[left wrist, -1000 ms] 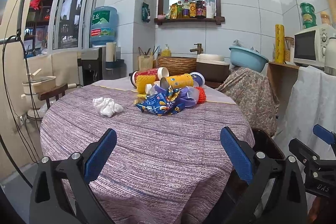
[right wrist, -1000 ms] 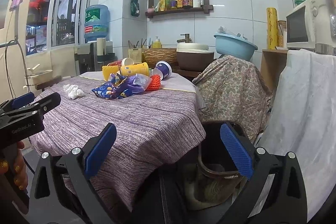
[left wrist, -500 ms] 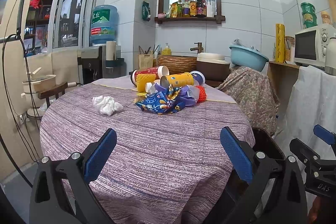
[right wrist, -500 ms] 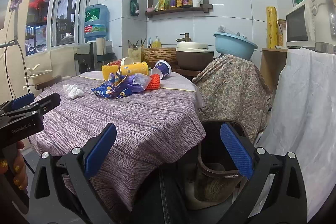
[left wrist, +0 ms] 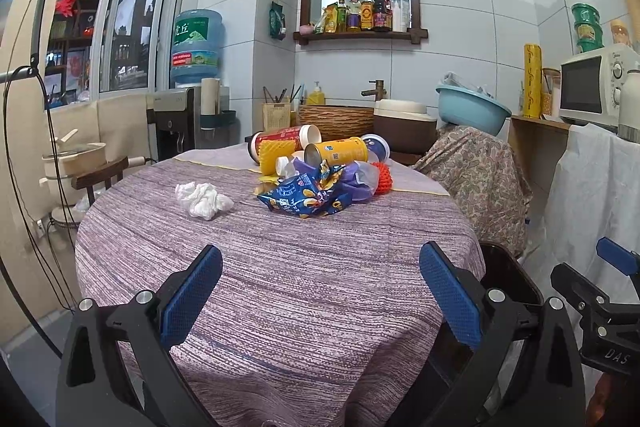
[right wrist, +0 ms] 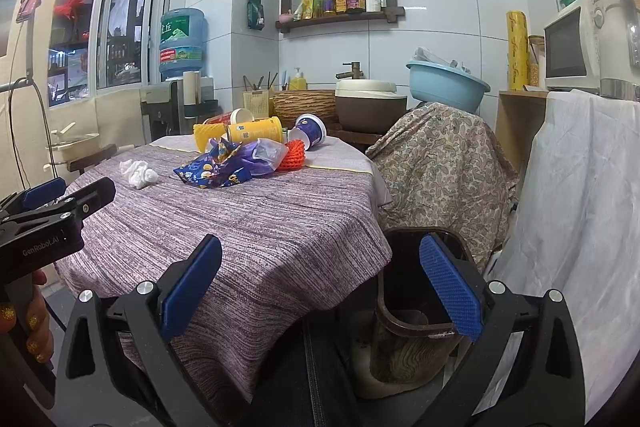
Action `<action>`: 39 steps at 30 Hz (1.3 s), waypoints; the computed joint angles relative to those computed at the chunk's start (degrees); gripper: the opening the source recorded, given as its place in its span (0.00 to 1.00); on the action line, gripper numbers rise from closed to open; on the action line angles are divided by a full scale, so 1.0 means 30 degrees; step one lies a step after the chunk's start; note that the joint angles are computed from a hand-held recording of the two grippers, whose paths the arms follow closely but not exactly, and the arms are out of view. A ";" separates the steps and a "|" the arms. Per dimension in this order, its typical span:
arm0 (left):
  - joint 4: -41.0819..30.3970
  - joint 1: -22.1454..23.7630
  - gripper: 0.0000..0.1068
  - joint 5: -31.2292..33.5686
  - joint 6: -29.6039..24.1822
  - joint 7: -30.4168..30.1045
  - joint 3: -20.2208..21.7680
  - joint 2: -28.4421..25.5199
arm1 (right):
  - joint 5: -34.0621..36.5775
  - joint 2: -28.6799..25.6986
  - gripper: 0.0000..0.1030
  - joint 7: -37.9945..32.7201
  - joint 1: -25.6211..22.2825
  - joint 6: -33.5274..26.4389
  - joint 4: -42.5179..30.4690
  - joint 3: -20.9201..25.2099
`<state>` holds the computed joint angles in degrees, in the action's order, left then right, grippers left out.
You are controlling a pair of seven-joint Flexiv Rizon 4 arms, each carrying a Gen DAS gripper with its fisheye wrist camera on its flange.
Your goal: Collect trash
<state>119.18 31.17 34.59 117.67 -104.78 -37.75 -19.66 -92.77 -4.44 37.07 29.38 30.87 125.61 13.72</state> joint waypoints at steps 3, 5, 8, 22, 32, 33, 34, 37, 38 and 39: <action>0.0006 0.0150 0.91 0.0052 -0.0096 -0.0007 -0.0169 -0.0003 | 0.0009 -0.0002 0.95 0.0017 -0.0009 0.0006 -0.0009 -0.0005; 0.0071 0.0236 0.91 0.0045 -0.0082 0.0005 -0.0230 -0.0004 | 0.0017 -0.0002 0.95 -0.0006 -0.0004 -0.0007 -0.0009 -0.0001; 0.0147 0.0159 0.91 -0.0018 -0.0008 0.0117 -0.0144 -0.0037 | 0.0005 0.0001 0.95 0.0014 -0.0007 0.0031 0.0004 -0.0007; 0.0147 0.0220 0.91 -0.0075 -0.0037 0.0170 -0.0271 -0.0094 | 0.0095 -0.0141 0.95 0.0129 0.0040 -0.0001 -0.0067 -0.0020; -0.0083 0.2979 0.91 0.0365 -0.1959 0.0554 -0.3724 -0.1022 | 0.0054 -0.0286 0.95 -0.0693 -0.0218 0.0573 -0.0416 -0.0284; -0.0120 0.3433 0.91 0.0207 -0.2337 0.0839 -0.4292 -0.1255 | 0.0012 -0.0334 0.95 -0.0853 -0.0292 0.0789 -0.0519 -0.0350; -0.0139 0.3761 0.91 0.0018 -0.2670 0.1143 -0.4730 -0.1484 | -0.0164 -0.0372 0.95 -0.0972 -0.0434 0.1208 -0.0602 -0.0462; -0.0377 0.4498 0.91 -0.0733 -0.4134 0.2271 -0.5781 -0.2121 | -0.0679 -0.0816 0.95 -0.1890 -0.1161 0.3652 -0.1145 -0.0985; -0.0552 0.4680 0.91 -0.0982 -0.4673 0.2758 -0.6032 -0.2394 | -0.0690 -0.0984 0.95 -0.2273 -0.1381 0.4399 -0.1345 -0.1123; -0.0636 0.4740 0.91 -0.1254 -0.4984 0.3120 -0.6083 -0.2501 | -0.0785 -0.1177 0.95 -0.2579 -0.1622 0.5245 -0.1553 -0.1280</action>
<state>117.27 45.39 30.83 102.72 -95.42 -56.00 -27.16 -95.13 -7.97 29.33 24.51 46.61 120.95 9.88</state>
